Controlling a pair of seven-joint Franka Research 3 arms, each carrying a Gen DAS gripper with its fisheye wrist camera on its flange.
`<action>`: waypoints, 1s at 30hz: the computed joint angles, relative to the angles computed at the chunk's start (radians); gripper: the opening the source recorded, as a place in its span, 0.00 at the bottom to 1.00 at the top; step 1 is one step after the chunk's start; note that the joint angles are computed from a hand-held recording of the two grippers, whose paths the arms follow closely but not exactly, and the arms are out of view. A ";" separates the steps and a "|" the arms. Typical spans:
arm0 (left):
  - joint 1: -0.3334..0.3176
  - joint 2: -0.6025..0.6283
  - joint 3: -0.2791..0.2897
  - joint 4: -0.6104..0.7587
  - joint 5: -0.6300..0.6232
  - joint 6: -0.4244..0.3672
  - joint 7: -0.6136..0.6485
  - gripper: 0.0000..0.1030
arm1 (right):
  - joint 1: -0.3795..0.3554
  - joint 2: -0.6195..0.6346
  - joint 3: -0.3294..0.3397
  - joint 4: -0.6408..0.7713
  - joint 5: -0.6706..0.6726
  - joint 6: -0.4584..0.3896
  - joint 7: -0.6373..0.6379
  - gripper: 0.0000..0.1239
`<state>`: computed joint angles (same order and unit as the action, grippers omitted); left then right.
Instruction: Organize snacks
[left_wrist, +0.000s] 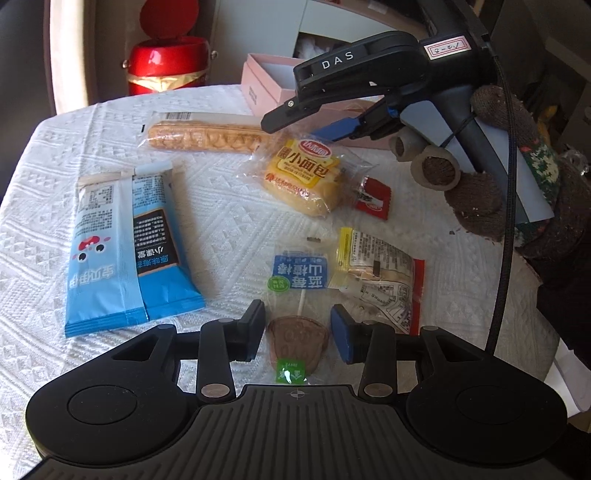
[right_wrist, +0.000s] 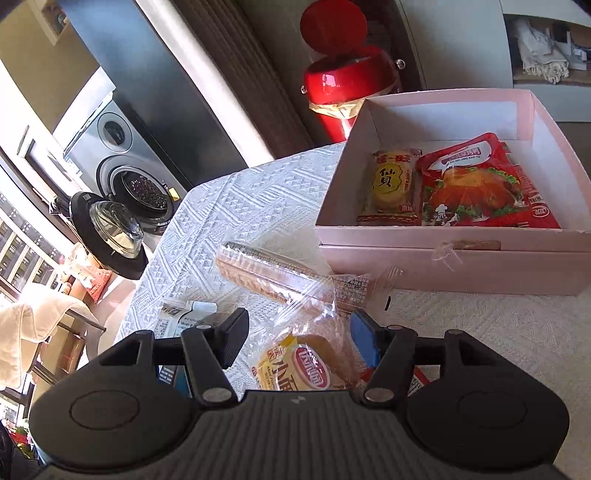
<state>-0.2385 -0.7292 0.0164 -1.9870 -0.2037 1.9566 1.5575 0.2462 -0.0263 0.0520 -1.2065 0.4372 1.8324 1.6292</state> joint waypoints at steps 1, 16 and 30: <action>0.001 -0.008 0.000 -0.009 -0.004 0.006 -0.005 0.42 | 0.000 0.028 0.000 0.033 0.005 -0.023 0.010 0.49; 0.004 -0.052 0.000 -0.078 -0.004 0.093 -0.056 0.41 | 0.007 -0.029 0.005 0.030 -0.005 -0.073 -0.113 0.14; -0.044 0.189 0.003 0.247 0.019 0.361 0.070 0.40 | -0.057 -0.269 -0.051 -0.083 -0.062 0.050 -0.139 0.09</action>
